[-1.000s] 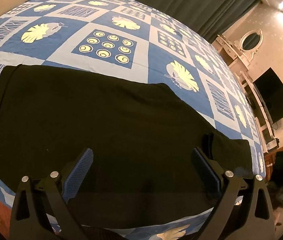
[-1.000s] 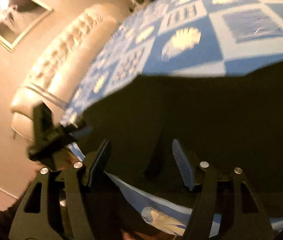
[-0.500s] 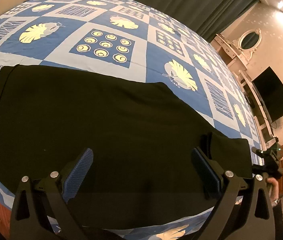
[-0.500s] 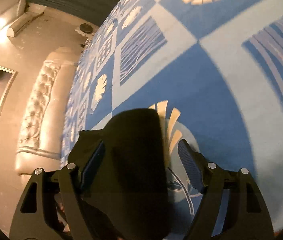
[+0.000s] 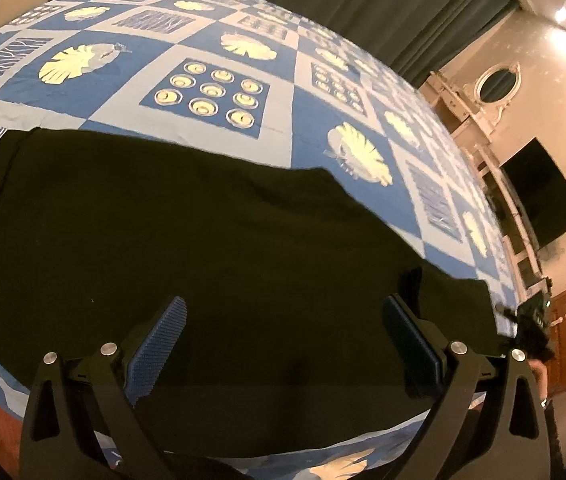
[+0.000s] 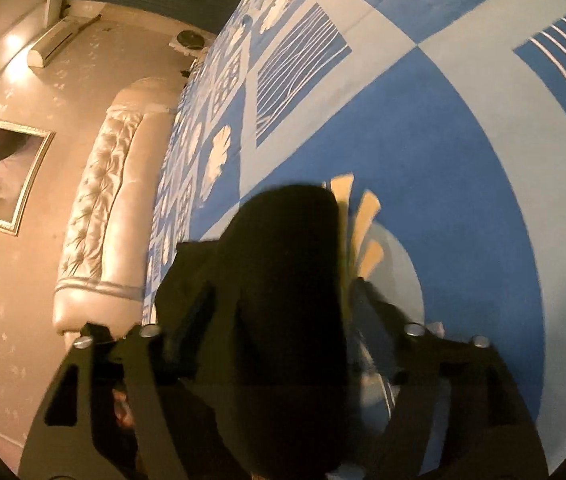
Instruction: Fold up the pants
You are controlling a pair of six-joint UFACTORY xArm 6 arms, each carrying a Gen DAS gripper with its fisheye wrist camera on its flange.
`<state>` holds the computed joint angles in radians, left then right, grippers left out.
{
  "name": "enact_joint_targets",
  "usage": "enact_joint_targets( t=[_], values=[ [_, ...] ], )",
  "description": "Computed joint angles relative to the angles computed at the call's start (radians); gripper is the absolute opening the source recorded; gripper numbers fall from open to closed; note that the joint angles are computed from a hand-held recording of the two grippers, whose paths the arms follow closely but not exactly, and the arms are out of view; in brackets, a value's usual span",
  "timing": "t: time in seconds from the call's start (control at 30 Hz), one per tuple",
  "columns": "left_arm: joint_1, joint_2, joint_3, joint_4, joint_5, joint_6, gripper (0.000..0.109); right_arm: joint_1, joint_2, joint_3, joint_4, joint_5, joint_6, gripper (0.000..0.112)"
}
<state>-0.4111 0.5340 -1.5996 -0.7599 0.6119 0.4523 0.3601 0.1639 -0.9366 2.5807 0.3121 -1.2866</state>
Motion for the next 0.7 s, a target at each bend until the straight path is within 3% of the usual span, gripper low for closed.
enact_joint_targets(
  t=[0.07, 0.1, 0.17, 0.23, 0.33, 0.4, 0.5, 0.6, 0.7],
  values=[
    [0.009, -0.002, -0.009, -0.037, 0.018, 0.022, 0.097, 0.019, -0.037, 0.04, 0.009, 0.012, -0.004, 0.075],
    [0.013, -0.004, -0.01, -0.047, 0.024, 0.031, 0.097, 0.032, -0.043, 0.052, -0.02, 0.005, 0.003, 0.065],
    [0.024, -0.016, -0.002, -0.067, 0.027, 0.064, 0.097, 0.059, -0.043, 0.057, -0.111, -0.012, 0.068, 0.025],
    [0.039, -0.032, 0.016, -0.08, 0.022, 0.106, 0.097, 0.072, -0.025, 0.038, -0.079, -0.041, 0.056, 0.025],
    [0.093, -0.063, 0.047, -0.097, 0.036, 0.164, 0.097, 0.081, -0.032, 0.02, -0.073, -0.098, 0.054, 0.039],
    [0.156, -0.091, 0.076, -0.154, 0.061, 0.227, 0.097, 0.092, -0.049, -0.002, -0.033, -0.172, 0.003, 0.061],
    [0.264, -0.091, 0.071, -0.216, 0.132, 0.266, 0.097, 0.078, -0.101, -0.018, 0.155, -0.236, -0.217, 0.063],
    [0.353, -0.059, 0.044, -0.241, 0.177, 0.247, 0.097, 0.063, -0.129, -0.026, 0.327, -0.241, -0.406, 0.064],
    [0.414, -0.005, 0.002, -0.253, 0.23, 0.192, 0.097, 0.07, -0.094, -0.082, 0.422, -0.273, -0.507, 0.065]
  ],
)
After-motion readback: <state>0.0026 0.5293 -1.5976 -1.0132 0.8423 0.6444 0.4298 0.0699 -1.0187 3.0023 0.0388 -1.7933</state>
